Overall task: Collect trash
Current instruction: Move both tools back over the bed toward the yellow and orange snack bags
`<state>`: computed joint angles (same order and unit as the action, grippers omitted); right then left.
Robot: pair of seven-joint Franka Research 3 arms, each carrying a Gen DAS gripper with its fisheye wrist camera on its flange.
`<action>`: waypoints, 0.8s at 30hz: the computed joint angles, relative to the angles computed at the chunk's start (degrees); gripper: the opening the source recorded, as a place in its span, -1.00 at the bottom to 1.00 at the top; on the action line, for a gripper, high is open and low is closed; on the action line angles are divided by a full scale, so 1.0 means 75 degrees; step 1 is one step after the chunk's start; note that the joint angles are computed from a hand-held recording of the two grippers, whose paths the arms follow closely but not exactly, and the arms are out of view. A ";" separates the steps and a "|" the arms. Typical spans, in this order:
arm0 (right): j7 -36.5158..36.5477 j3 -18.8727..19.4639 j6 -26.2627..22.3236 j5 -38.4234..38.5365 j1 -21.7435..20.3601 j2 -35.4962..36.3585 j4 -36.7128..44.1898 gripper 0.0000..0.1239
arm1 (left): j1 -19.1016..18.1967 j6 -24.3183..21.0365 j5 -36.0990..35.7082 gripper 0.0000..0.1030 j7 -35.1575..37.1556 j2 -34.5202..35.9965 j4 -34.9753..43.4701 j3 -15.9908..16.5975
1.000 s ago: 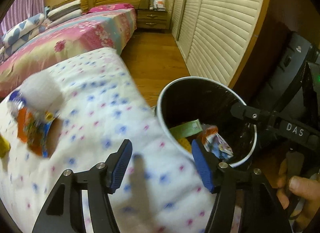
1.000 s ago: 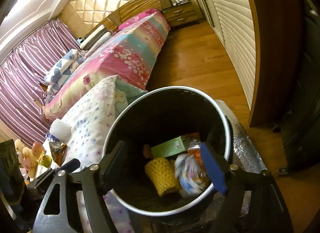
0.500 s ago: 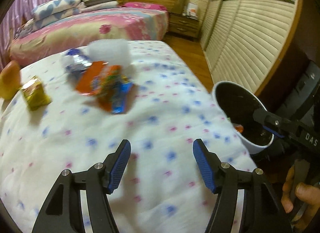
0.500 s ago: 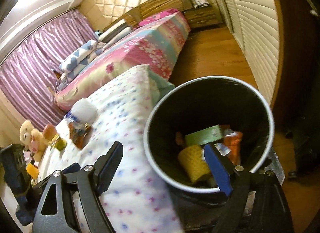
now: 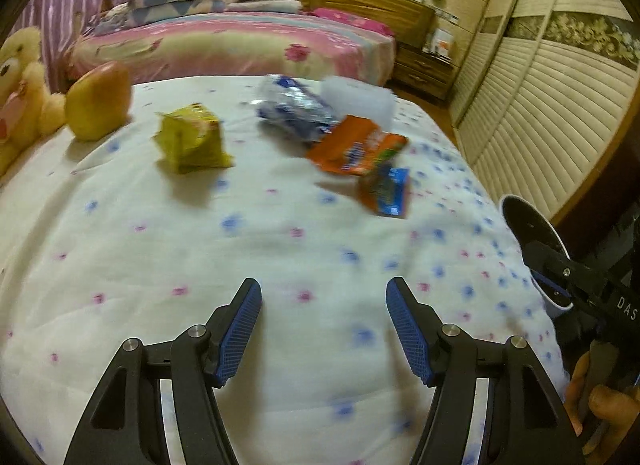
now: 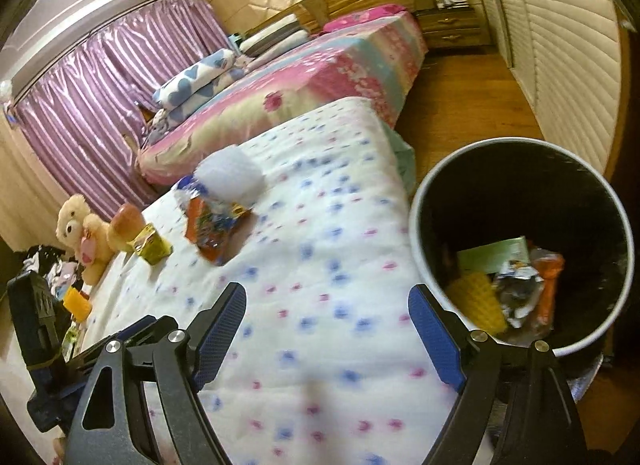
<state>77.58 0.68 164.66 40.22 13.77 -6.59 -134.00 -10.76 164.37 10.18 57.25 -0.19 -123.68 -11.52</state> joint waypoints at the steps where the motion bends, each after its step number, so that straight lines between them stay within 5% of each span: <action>1: -0.0007 0.0020 -0.0016 0.0003 0.0025 0.0031 0.0033 0.37 | 0.0028 0.0005 0.0025 0.26 -0.0036 -0.0056 -0.0063 0.0028; 24: -0.0547 0.0439 -0.0385 0.0401 0.0232 0.1155 0.1373 0.37 | 0.0579 -0.0372 0.0318 0.26 -0.0326 0.0490 0.0592 0.0300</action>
